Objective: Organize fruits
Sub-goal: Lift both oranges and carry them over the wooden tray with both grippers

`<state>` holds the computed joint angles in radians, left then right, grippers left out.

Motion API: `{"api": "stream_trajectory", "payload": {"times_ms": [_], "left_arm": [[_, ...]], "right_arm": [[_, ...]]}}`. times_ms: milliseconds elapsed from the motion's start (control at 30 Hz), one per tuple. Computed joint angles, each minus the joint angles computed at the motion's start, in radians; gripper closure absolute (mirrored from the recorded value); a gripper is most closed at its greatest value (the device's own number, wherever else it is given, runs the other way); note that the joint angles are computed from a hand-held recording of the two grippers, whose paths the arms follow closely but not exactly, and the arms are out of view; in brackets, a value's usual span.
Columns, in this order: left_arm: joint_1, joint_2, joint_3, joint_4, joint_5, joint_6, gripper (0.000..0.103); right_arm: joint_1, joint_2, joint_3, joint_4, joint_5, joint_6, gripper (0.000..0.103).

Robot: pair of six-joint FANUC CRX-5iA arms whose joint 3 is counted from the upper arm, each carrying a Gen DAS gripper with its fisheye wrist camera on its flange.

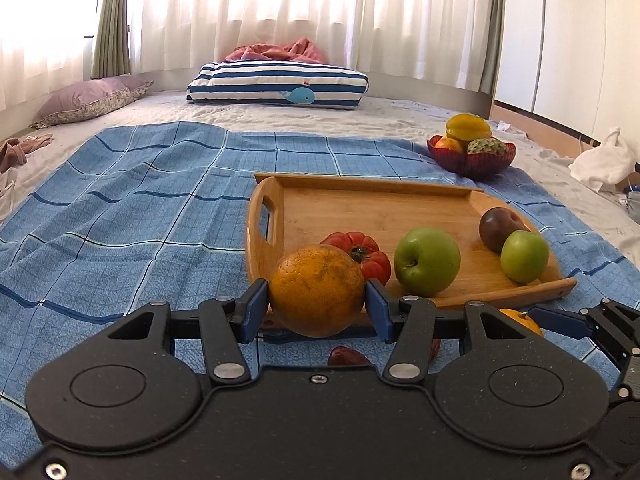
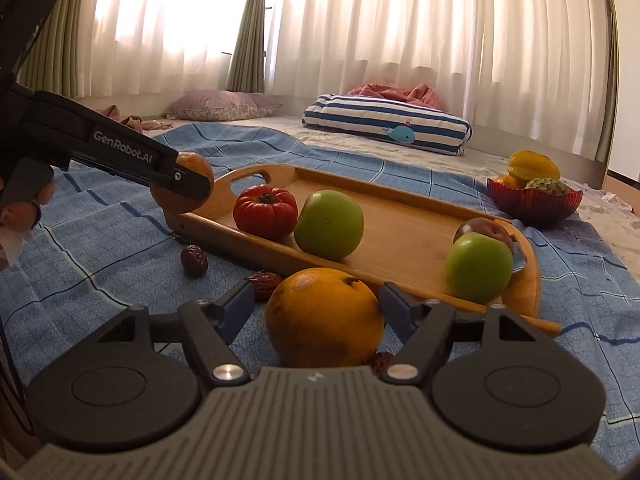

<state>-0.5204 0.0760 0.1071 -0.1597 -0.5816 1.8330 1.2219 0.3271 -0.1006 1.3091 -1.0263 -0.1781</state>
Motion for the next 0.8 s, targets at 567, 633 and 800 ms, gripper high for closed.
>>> {"api": "stream_trajectory", "payload": {"times_ms": [567,633,800], "left_arm": [[0.002,-0.002,0.001,0.021,0.013,-0.037,0.052],[0.004,0.0,0.006,0.034,0.016,-0.058,0.052],[0.011,0.028,0.052,0.058,0.018,-0.098,0.052]], "right_arm": [[-0.021,-0.048,-0.048,-0.022,0.071,-0.132,0.035],[-0.025,-0.062,-0.064,0.001,0.07,-0.18,0.035],[-0.054,-0.096,-0.086,0.044,0.083,-0.246,0.035]]}}
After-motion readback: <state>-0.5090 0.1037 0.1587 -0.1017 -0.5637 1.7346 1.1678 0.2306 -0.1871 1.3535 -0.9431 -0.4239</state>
